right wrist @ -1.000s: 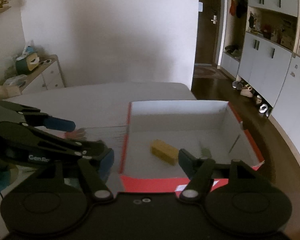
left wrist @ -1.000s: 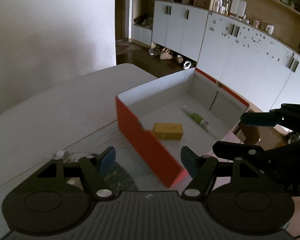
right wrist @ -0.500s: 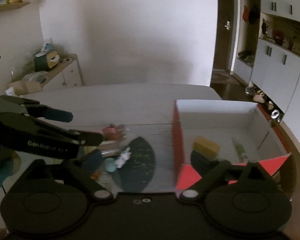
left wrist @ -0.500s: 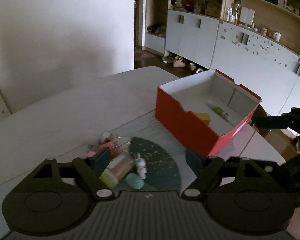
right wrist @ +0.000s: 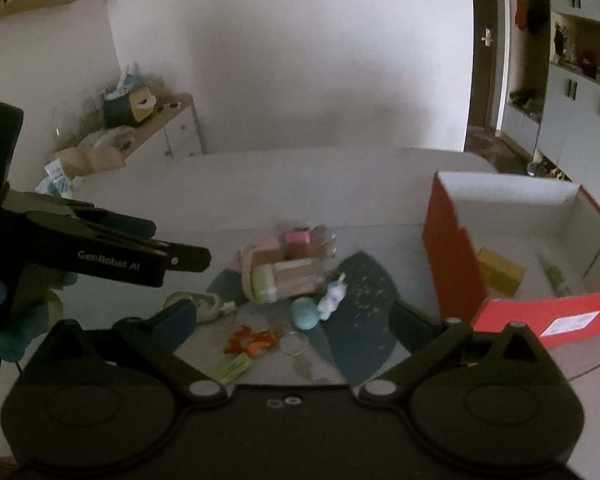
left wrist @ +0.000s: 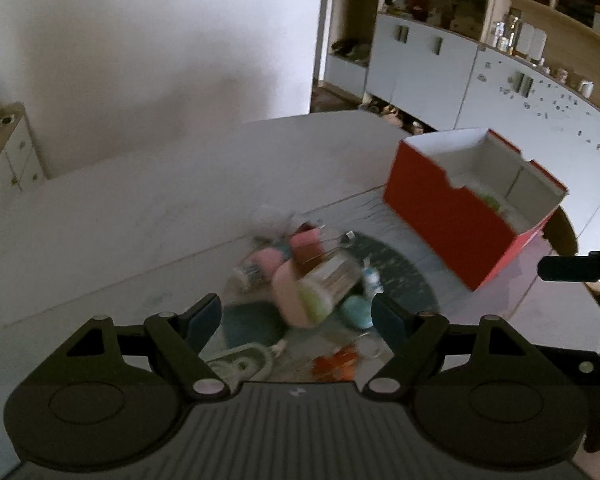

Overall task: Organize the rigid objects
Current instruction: 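Withdraw both tools from the box back toward the mat, then grasp the grey tape dispenser with the left tool while the right tool grasps the green highlighter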

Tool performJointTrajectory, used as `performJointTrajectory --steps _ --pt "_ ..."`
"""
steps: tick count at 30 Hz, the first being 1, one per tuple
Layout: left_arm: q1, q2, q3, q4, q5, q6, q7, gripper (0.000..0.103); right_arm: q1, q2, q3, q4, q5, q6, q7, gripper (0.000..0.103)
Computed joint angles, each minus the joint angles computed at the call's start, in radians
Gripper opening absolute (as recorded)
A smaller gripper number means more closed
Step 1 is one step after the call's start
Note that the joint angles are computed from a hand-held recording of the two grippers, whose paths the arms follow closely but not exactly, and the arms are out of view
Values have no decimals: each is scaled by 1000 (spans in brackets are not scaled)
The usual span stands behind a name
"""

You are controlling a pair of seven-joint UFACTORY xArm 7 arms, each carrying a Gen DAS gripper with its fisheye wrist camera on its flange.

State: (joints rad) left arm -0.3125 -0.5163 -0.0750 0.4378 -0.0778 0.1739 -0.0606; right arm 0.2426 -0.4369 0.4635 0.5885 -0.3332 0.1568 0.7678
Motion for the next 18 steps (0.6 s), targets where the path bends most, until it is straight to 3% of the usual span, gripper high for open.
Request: performJointTrajectory --steps 7,12,17,18 --pt "-43 53 106 -59 -33 -78 104 82 -27 116 79 68 -74 30 93 102" --pt "-84 108 177 -82 -63 -129 194 82 26 206 54 114 -142 60 131 102" --pt "-202 154 303 -86 -143 -162 304 82 82 290 16 162 -195 103 166 102" --pt "-198 165 297 -85 -149 -167 313 82 95 306 6 171 -198 110 168 102"
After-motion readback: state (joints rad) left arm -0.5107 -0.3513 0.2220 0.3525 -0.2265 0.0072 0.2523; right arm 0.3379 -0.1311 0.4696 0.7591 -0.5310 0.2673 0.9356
